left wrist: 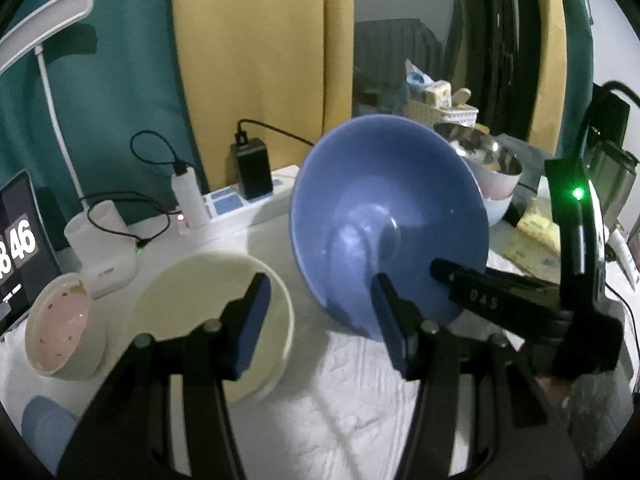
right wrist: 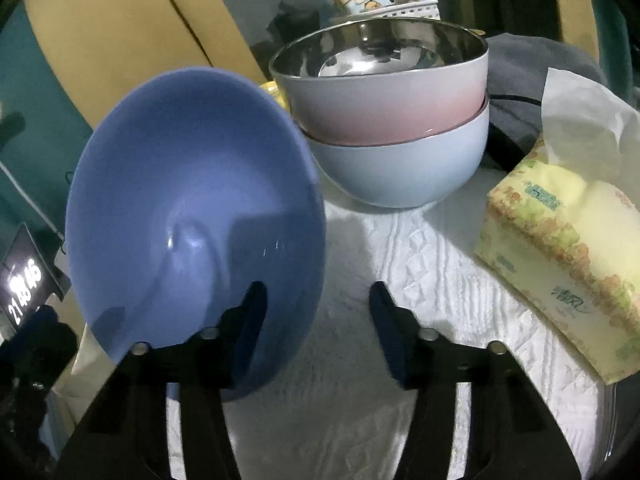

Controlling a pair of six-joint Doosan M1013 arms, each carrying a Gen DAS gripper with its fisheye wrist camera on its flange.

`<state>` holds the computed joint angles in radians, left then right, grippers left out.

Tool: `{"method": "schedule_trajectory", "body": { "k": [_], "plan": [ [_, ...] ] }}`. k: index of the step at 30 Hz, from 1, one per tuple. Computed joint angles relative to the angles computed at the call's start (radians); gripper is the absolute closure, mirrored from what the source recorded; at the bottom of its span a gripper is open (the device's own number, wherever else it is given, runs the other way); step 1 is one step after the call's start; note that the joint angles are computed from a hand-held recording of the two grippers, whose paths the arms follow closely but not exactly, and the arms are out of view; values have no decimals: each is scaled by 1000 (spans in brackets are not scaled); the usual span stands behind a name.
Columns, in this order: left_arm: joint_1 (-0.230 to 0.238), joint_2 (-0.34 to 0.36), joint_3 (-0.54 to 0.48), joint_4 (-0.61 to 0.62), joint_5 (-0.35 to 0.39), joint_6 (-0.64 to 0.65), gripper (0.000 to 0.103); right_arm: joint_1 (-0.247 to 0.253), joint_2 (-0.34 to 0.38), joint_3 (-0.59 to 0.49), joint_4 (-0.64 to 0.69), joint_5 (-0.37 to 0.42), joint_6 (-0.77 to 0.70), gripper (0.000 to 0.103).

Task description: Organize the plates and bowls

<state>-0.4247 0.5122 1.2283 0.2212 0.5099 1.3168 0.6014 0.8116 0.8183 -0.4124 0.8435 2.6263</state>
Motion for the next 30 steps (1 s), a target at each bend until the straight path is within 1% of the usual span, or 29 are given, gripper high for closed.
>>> {"method": "schedule_trajectory", "body": {
  "k": [1,2,5,7,9,10,11,12,13,15,23,26,30],
  "plan": [
    [-1,3,-3,4,2,0,49,-1,0,1,5,-6,-4,62],
    [-4,11,-13,16,13,-8,49,-2,0,3,14,-13,-13,68],
    [-5,24,-29,10,25,-8,49,-3,3,-1,30,-17,-32,79],
    [-8,32,-38,41,35,-33,50,-4,3,1,38,-26,-36,81],
    [-7,37,-43,42,38,-38,51,-5,1,7,43,-39,-40,82],
    [-7,36,-41,51,32,-48,59,-5,-1,11,45,-45,-41,83],
    [-7,37,-41,61,28,-51,64,-5,-5,18,45,-53,-41,84],
    [-4,40,-48,21,37,-12,71,-6,-13,30,46,-60,-40,84],
    [-1,43,-55,-7,44,10,74,-5,-13,30,47,-63,-39,84],
    [-3,43,-54,-10,46,20,76,-5,-18,39,44,-73,-40,86],
    [-9,27,-36,29,27,-19,76,2,-39,67,12,-101,-26,87],
    [-7,17,-26,30,25,-25,76,4,-46,73,17,-107,-47,86],
    [-6,-3,-2,23,11,-21,76,15,-62,90,-22,-103,-41,86]
  ]
}}
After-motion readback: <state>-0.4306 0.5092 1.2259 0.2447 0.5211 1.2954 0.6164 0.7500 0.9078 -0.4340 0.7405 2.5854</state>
